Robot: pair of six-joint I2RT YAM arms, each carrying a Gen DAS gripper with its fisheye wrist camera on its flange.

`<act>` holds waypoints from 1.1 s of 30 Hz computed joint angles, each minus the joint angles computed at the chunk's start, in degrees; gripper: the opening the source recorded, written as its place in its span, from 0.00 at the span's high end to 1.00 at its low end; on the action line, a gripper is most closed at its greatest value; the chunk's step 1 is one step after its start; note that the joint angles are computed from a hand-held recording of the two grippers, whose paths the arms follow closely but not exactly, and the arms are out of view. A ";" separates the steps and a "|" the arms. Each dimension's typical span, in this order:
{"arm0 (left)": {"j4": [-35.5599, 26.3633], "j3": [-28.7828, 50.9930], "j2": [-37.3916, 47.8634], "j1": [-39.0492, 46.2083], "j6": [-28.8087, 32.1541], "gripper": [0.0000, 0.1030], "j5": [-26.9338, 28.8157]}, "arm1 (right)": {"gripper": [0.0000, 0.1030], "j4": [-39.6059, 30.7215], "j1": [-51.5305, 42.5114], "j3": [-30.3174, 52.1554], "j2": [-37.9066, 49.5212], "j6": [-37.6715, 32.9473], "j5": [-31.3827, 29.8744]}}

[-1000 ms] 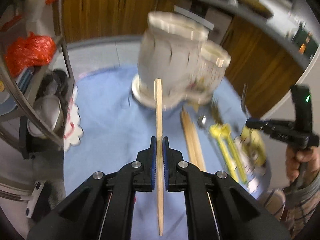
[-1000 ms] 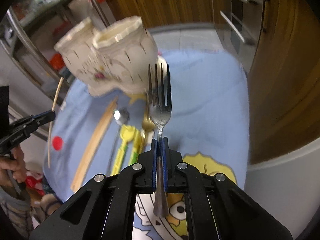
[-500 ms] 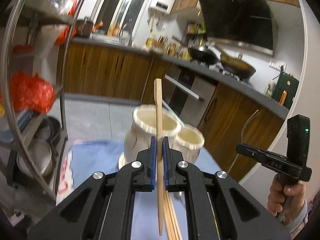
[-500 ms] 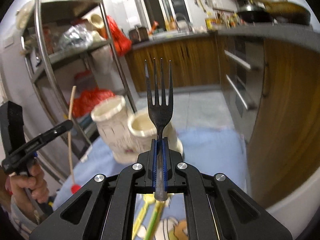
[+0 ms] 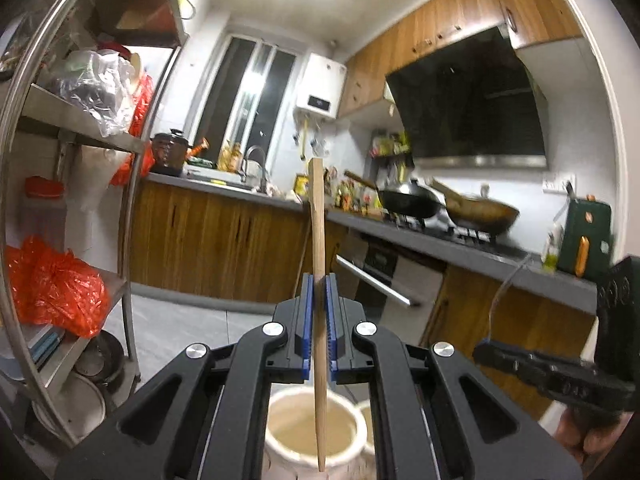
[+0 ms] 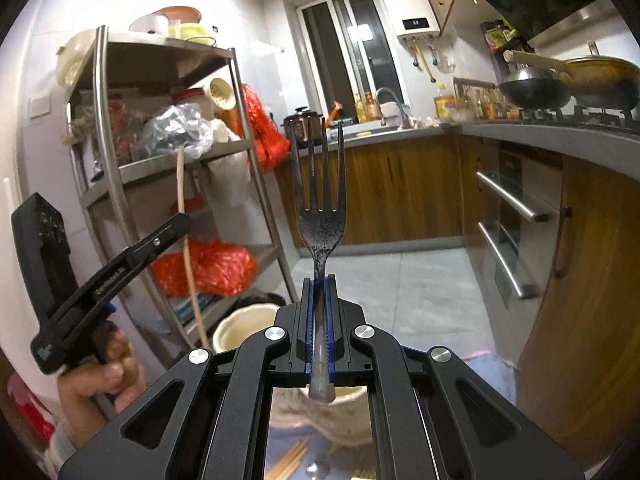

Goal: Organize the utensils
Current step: 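Carry both items over the holder and release them into its compartments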

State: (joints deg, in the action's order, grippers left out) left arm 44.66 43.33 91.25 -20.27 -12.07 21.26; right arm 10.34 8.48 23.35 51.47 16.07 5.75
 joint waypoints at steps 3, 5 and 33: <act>5.52 0.63 4.22 -1.32 -1.59 0.95 -2.18 | 0.94 3.31 -0.17 0.34 4.05 0.41 0.25; 6.68 1.86 7.27 -2.41 -0.94 0.95 -3.65 | 0.94 5.11 0.09 0.59 6.77 0.31 1.17; -25.94 12.41 12.10 -6.73 10.14 0.94 -9.75 | 0.94 8.25 1.12 6.29 31.00 0.08 0.57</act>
State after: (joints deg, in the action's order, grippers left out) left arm 18.72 55.74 103.36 -27.01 -1.93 11.51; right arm 18.59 9.61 29.64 82.47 16.15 6.32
